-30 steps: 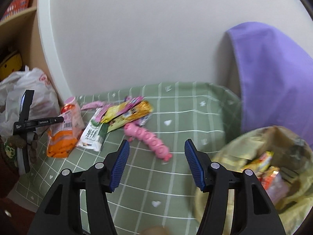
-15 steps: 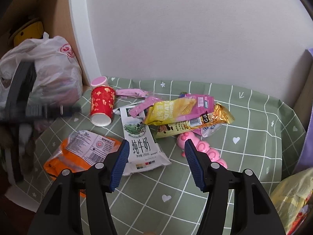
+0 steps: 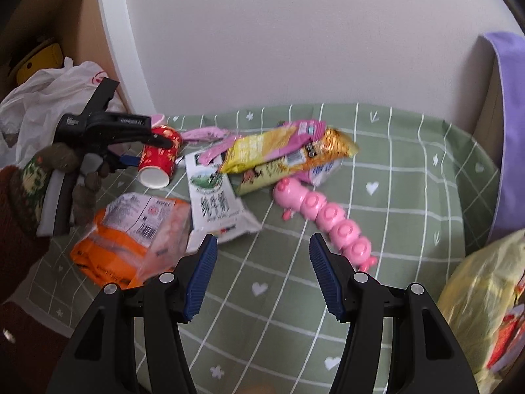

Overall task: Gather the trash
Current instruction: 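Grasp the red cup with the left gripper, then grasp the orange bag with the right gripper while the left gripper holds the red cup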

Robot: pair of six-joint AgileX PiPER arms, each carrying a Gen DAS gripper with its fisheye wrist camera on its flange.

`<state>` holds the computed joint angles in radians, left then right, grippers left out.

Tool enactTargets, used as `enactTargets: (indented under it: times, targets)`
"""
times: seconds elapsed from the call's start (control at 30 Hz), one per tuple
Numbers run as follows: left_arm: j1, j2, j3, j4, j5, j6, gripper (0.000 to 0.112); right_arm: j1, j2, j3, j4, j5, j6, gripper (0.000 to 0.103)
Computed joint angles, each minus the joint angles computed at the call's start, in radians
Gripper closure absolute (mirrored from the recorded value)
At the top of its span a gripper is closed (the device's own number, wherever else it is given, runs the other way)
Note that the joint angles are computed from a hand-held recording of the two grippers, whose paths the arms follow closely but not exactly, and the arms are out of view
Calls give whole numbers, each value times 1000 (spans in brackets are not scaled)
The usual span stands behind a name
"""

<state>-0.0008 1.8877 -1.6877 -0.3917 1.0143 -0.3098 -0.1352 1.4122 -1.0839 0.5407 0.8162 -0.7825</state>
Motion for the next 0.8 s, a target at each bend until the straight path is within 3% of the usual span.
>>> enactTargets:
  times: [0.1, 0.23, 0.37, 0.43, 0.53, 0.6, 0.8]
  targets:
    - [3, -43, 24, -2, 2, 15, 57, -24, 0, 19, 53, 49, -49, 48]
    - [-21, -205, 153, -15, -66, 106, 57, -12, 2, 44, 103, 87, -77, 48]
    - [-96, -359, 243, 130, -123, 60, 57, 29, 11, 56, 168, 126, -115, 48]
    - [-139, -419, 271, 225, -113, 17, 57, 77, 29, 54, 169, 133, -105, 48]
    - [-184, -494, 301, 321, -71, -29, 56, 152, 51, 68, 167, 85, -79, 48]
    - [-171, -536, 327, 319, -47, -16, 56, 198, 80, 82, 169, 25, -40, 48]
    - [-163, -614, 375, 344, 1, -31, 55, 277, 162, 93, 134, -41, 53, 48]
